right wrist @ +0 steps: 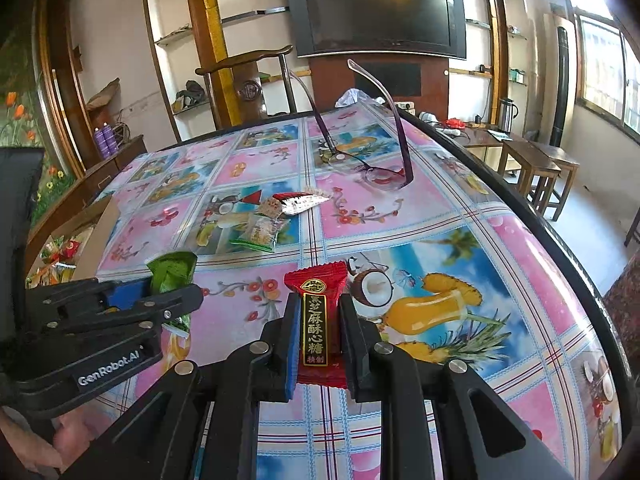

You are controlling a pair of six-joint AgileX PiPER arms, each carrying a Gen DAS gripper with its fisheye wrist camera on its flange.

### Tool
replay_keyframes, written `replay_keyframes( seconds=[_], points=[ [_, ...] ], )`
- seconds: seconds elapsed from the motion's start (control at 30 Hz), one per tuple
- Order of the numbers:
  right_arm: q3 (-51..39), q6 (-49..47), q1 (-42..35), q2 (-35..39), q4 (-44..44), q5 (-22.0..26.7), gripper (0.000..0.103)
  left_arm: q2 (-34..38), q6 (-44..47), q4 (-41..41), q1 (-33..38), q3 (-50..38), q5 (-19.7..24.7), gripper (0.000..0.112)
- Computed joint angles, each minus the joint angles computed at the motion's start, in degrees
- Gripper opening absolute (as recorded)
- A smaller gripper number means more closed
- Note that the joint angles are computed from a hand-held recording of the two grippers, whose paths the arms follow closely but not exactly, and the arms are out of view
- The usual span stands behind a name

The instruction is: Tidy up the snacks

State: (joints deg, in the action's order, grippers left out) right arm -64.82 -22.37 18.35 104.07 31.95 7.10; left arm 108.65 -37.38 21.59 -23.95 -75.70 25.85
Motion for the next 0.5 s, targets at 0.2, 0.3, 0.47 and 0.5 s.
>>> replay_keyframes(
  seconds=[0.2,0.3,0.47,0.5],
  points=[
    [0.7,2.5,0.5,-0.2,-2.2,-0.8,0.019,-0.6,0.7,-1.0,0.4,0.5,-0.5,0.031],
    [0.5,1.7,0.5,-0.1,-1.4,-0.8,0.019,-0.1,1.2,-1.2,0.3,0.1,0.0,0.031],
    [0.7,3.4,0.7,-0.2,-3.3,-1.2,0.019,-0.9,1.2,-1.3,0.5,0.6,-0.5,0.031],
    [0.8,3.4,0.7,-0.2,-3.2,-1.3,0.019,-0.7,1.2,-1.3,0.5,0.5,-0.4,0.031]
  ],
)
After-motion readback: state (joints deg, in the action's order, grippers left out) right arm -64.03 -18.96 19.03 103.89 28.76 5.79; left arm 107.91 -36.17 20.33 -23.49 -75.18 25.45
